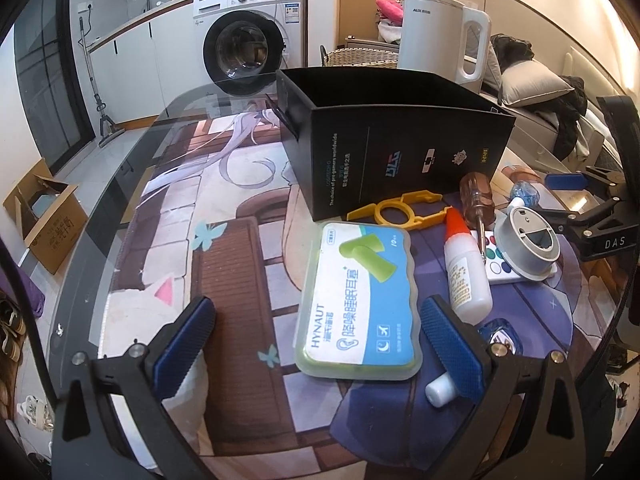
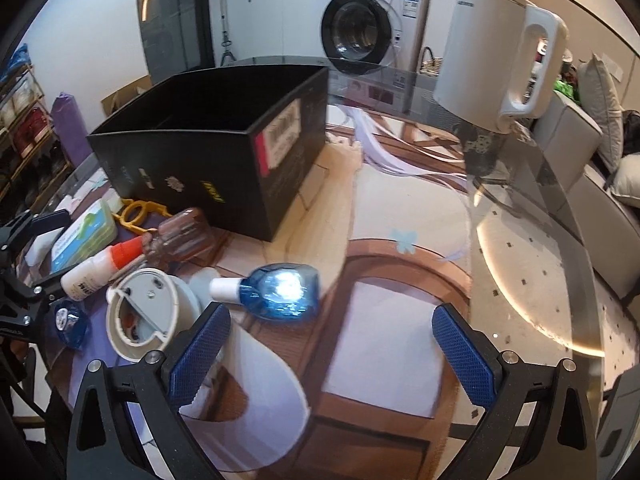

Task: Organize rigid objects
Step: 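Close left gripper on the earplug case while right gripper closes on the tape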

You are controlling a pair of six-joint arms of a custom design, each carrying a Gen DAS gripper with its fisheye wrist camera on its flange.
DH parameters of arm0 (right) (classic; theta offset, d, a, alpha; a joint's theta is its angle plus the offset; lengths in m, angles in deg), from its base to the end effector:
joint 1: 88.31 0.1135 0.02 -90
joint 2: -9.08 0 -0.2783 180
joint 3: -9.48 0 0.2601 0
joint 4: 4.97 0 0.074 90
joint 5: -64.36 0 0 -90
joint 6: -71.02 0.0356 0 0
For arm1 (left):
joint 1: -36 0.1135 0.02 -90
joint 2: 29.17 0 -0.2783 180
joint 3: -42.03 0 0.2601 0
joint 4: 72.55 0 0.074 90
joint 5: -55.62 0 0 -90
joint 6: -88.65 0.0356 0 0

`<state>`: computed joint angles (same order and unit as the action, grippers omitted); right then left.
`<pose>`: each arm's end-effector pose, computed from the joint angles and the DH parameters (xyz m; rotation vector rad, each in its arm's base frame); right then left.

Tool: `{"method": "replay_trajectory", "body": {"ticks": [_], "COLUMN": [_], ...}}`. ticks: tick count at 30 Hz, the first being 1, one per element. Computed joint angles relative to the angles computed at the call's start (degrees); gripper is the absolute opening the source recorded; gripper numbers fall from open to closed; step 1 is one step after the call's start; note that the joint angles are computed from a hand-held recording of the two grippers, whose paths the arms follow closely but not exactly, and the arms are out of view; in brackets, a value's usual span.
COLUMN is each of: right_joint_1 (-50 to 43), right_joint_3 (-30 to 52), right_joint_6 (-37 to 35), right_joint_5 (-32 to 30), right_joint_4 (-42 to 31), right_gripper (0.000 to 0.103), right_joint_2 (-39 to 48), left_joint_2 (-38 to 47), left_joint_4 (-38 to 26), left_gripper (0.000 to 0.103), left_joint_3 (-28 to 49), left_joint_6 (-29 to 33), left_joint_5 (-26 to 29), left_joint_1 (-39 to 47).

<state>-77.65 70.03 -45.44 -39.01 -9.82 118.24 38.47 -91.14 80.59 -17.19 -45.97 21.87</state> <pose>0.3405 0.0725 0.0940 -0.8784 2.3153 0.1750 0.2100 -0.0455 0.1640 -0.1290 2.3772 -0.0049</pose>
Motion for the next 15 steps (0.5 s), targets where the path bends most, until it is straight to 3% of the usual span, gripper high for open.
{"method": "replay_trajectory", "body": {"ticks": [2, 5, 10, 15], "right_joint_1": [0.7, 1.0, 1.2, 1.5], "right_joint_3": [0.3, 1.3, 1.0, -0.1], "right_joint_6": [-0.2, 0.0, 0.5, 1.1], "right_joint_5": [0.2, -0.7, -2.1, -2.6], "right_joint_4": [0.1, -1.1, -0.6, 0.9], "right_gripper": [0.103, 0.103, 0.090, 0.083], "right_joint_2": [0.4, 1.2, 0.9, 0.5], "left_joint_2": [-0.3, -1.1, -2.4, -2.7], "left_joint_4": [0.3, 1.1, 2.3, 3.5], "left_gripper": [0.101, 0.089, 0.055, 0.055], "left_joint_3": [-0.2, -0.8, -1.6, -2.2], "left_joint_6": [0.3, 1.1, 2.1, 2.2], "left_joint_5": [0.3, 0.8, 1.4, 1.3], "left_joint_1": [0.1, 0.1, -0.1, -0.3]}}
